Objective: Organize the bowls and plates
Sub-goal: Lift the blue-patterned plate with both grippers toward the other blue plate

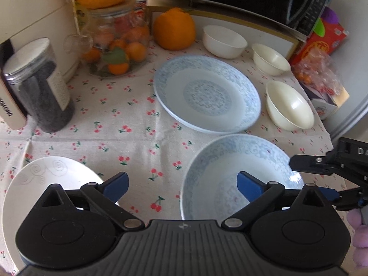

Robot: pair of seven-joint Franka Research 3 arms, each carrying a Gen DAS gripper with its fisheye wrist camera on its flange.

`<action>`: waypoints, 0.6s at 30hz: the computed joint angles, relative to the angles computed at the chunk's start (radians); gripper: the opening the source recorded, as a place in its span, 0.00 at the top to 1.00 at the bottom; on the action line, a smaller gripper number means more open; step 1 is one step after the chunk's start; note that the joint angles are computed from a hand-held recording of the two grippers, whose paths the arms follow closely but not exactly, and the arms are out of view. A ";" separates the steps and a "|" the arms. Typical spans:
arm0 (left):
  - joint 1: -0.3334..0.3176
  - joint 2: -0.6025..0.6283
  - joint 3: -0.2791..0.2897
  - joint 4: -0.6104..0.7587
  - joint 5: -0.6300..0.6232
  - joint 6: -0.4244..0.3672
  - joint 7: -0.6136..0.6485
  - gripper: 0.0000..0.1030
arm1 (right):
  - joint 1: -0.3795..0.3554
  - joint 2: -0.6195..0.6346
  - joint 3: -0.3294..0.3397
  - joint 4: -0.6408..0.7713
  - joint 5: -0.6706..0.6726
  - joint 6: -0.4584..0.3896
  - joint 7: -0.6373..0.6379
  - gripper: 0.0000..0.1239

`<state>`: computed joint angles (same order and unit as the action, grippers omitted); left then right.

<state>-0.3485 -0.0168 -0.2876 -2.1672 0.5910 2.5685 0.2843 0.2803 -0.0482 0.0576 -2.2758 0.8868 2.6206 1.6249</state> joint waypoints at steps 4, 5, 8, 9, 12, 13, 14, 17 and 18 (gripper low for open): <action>-0.004 -0.003 -0.005 0.007 0.047 -0.042 -0.037 0.01 | 0.005 -0.008 0.008 0.001 -0.064 0.025 0.060 0.31; -0.005 -0.003 -0.005 0.011 0.048 -0.052 -0.035 0.01 | 0.006 -0.007 0.007 0.005 -0.069 0.024 0.064 0.31; -0.004 -0.008 -0.001 0.015 -0.004 -0.075 0.002 0.01 | 0.006 0.002 0.005 0.025 -0.085 0.021 0.072 0.29; -0.001 -0.011 0.002 0.016 -0.033 -0.075 0.019 0.01 | 0.005 0.010 0.004 0.038 -0.087 0.017 0.067 0.29; 0.011 -0.016 0.011 0.022 -0.083 -0.076 0.042 0.06 | 0.001 0.032 0.002 0.067 -0.069 0.009 0.040 0.29; 0.015 -0.017 0.012 0.024 -0.075 -0.078 0.034 0.08 | 0.000 0.039 0.003 0.075 -0.058 0.007 0.030 0.29; 0.019 -0.016 0.013 0.027 -0.067 -0.077 0.028 0.09 | -0.002 0.049 0.003 0.087 -0.046 0.003 0.018 0.29; 0.032 -0.008 0.020 0.029 -0.062 -0.053 0.006 0.12 | -0.009 0.085 0.007 0.121 -0.011 -0.006 -0.024 0.29; 0.036 -0.004 0.022 0.029 -0.061 -0.041 -0.004 0.13 | -0.012 0.100 0.009 0.135 -0.001 -0.009 -0.039 0.29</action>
<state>-0.3122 -0.0206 -0.2655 -2.1386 0.5295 2.5272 0.2805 0.2680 0.0518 0.0665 -2.1404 0.8858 2.6120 1.5857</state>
